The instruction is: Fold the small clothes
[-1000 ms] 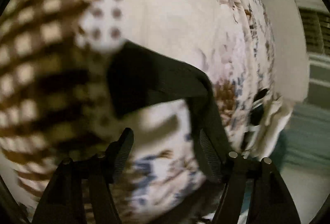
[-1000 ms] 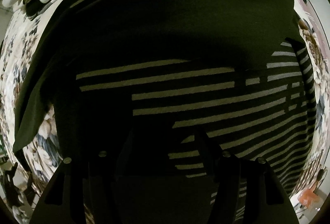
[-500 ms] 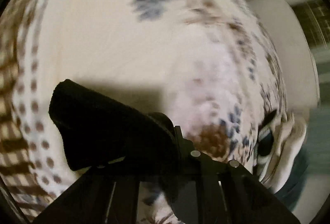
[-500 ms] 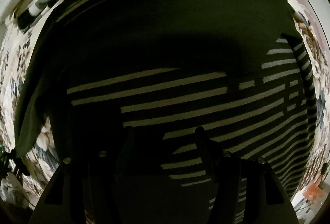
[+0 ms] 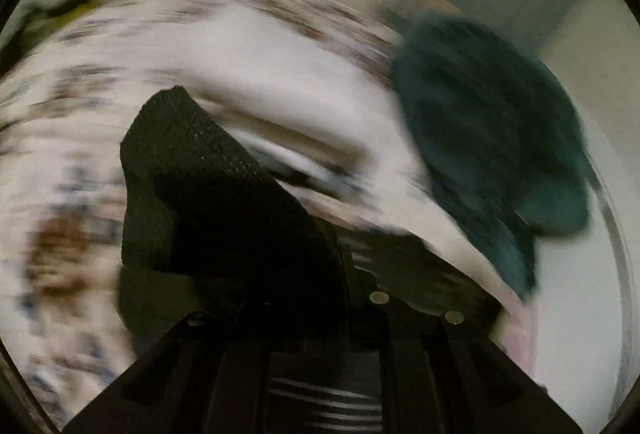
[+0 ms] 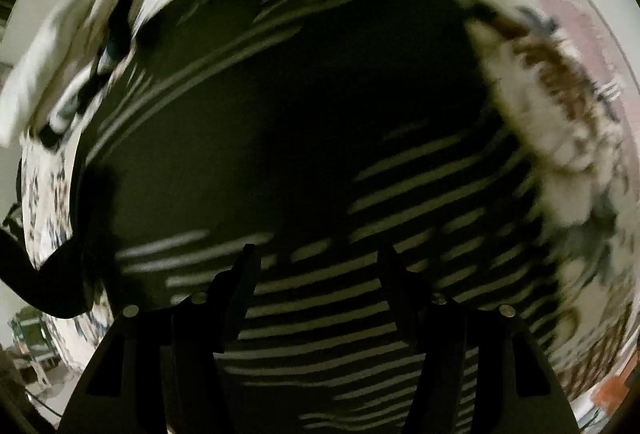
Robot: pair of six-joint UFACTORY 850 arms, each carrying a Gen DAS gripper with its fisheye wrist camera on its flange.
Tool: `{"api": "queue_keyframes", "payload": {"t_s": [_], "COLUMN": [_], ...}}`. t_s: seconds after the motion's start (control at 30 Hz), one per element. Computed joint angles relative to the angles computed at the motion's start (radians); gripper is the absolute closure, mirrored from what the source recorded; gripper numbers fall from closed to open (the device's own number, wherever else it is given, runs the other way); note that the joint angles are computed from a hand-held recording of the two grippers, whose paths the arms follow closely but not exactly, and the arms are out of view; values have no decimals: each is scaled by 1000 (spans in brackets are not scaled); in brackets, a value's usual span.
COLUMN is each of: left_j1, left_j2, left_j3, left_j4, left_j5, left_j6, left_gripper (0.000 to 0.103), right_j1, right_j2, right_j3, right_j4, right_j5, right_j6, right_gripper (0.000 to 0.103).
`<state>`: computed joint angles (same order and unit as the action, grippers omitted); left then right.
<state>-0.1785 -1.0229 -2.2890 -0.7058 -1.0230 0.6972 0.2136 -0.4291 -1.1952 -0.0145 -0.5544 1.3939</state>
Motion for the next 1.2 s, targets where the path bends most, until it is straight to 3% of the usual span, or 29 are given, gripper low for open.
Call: {"api": "queue_keyframes", "payload": {"t_s": [0.1,0.2,0.27,0.3,0.33,0.4,0.53,0.67,0.77,0.87,0.97,1.03,1.13,1.2], "left_j1": [-92,-160,-192,-201,-194,-161,-113,-51,-25,-26,-35,-51,-63,-63], "left_j2": [109,174,202,223,226,224,227,148,38,-33,-103,-150,-179,-177], "left_j3": [225,374,432,463,475,478,476,378,232,142,59,-9,-34,-26], "left_j4": [-47,-32,38,59,67,88,186,425,574,634,660,682,714,711], "left_j5": [-17,-11,29,45,43,48,161,259,244,245,212,167,154,163], "left_j6": [108,179,196,202,217,222,161,-17,-175,-227,-277,-315,-345,-338], "left_gripper": [93,90,70,51,39,33,33,33,33,33,33,33,33,33], "right_j1": [-43,-106,-143,-163,-170,-190,-211,-239,-271,-295,-296,-305,-316,-306], "right_j2": [89,160,211,234,247,297,327,361,319,230,36,-107,-222,-166], "right_j3": [102,210,286,323,346,412,458,453,389,276,47,-103,-222,-178], "right_j4": [-56,5,101,159,195,273,369,331,350,366,228,228,249,152], "right_j5": [5,36,67,86,103,140,200,232,254,231,144,53,-71,-31], "right_j6": [38,-45,-138,-196,-227,-293,-382,-381,-460,-545,-536,-589,-649,-541], "right_gripper": [40,40,40,40,40,40,40,39,37,37,37,38,91,91]}}
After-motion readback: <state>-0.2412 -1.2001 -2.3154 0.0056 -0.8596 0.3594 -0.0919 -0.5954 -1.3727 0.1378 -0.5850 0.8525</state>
